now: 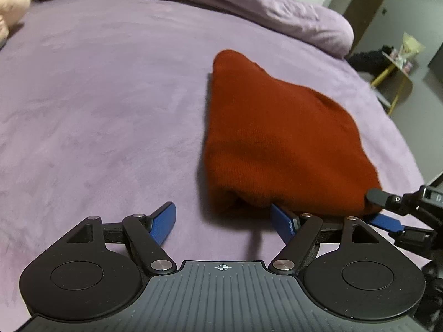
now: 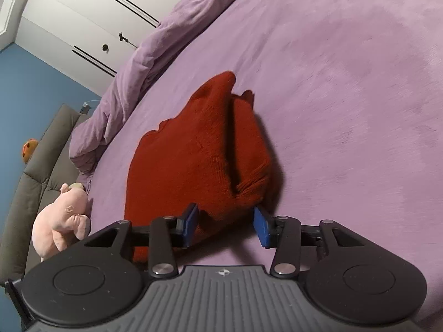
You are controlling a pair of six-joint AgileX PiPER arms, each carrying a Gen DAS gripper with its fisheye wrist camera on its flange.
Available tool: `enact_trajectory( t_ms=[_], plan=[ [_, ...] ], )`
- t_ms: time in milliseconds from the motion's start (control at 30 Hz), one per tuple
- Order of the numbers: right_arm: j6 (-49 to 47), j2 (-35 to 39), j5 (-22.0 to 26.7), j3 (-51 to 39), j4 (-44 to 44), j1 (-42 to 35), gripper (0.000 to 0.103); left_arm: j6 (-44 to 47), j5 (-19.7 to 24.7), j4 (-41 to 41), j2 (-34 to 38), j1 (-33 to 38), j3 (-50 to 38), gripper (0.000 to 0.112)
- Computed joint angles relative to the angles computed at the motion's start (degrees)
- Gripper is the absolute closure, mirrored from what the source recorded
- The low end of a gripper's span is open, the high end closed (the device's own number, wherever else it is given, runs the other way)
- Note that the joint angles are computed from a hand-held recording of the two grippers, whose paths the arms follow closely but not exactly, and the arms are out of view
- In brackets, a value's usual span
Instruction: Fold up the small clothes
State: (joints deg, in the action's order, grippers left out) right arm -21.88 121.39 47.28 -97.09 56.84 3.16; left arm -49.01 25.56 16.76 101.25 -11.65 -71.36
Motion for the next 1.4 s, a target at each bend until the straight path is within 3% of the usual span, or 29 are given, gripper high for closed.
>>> enact_trajectory(
  t_ms=[67, 100, 200, 267, 333, 400, 500, 600, 700, 733, 833, 867, 1067, 1400],
  plan=[
    [-1.2, 0.5, -0.7, 0.9, 3.7, 0.5, 0.086, -1.2, 3.4, 1.8, 2.6, -0.6, -4.1, 0.034],
    [-2.9, 1.2, 1.6, 0.8, 8.5, -0.4, 0.095, -3.6, 4.2, 4.4, 3.0, -1.4, -4.4, 0.034],
    [0.9, 2.3, 5.6, -1.0, 13.9, -2.7, 0.095, -7.7, 8.2, 7.9, 4.9, -1.6, -7.1, 0.034],
    [-1.0, 0.9, 0.7, 0.5, 7.5, -1.4, 0.095, -7.3, 7.7, 6.8, 3.8, -0.7, -5.4, 0.035],
    [1.7, 0.4, -1.1, -1.3, -2.4, 0.1, 0.093, -5.2, 6.2, 4.0, 1.2, 0.5, -2.5, 0.035],
    [5.2, -0.5, 0.3, -3.8, -10.8, 1.4, 0.091, -4.0, 7.5, 2.0, -1.4, 1.5, -1.1, 0.035],
    [6.2, -4.3, -4.4, -1.5, -17.0, 3.2, 0.084, -6.5, 8.2, 3.5, -5.5, 2.4, 0.8, 0.036],
    [4.2, -7.5, -12.4, 1.0, -21.5, 6.1, 0.084, -6.2, 6.3, 4.0, -6.6, 2.8, -0.6, 0.034],
    [0.9, -5.4, -12.2, -2.3, -24.8, 9.0, 0.084, -2.5, 6.3, 2.0, -3.2, 2.1, -5.5, 0.032],
    [2.4, -5.4, -12.1, -2.7, -27.2, 9.4, 0.084, -0.8, 7.0, 1.3, -1.2, 1.7, -7.4, 0.032],
    [8.8, -0.2, -8.3, -8.9, -42.1, 12.9, 0.084, 3.2, 16.5, -0.1, 6.4, 0.5, -16.1, 0.029],
    [10.1, 0.6, -7.3, -10.0, -44.3, 13.5, 0.084, 2.4, 16.7, 0.6, 7.2, 0.2, -16.3, 0.028],
    [5.4, 0.1, -8.5, -8.3, -42.5, 12.8, 0.084, 0.2, 16.1, 3.0, 6.6, -0.5, -14.6, 0.026],
    [5.1, -0.3, -9.4, -7.2, -45.7, 13.8, 0.084, -1.1, 20.8, 7.4, 8.4, -2.9, -18.0, 0.026]
  ],
)
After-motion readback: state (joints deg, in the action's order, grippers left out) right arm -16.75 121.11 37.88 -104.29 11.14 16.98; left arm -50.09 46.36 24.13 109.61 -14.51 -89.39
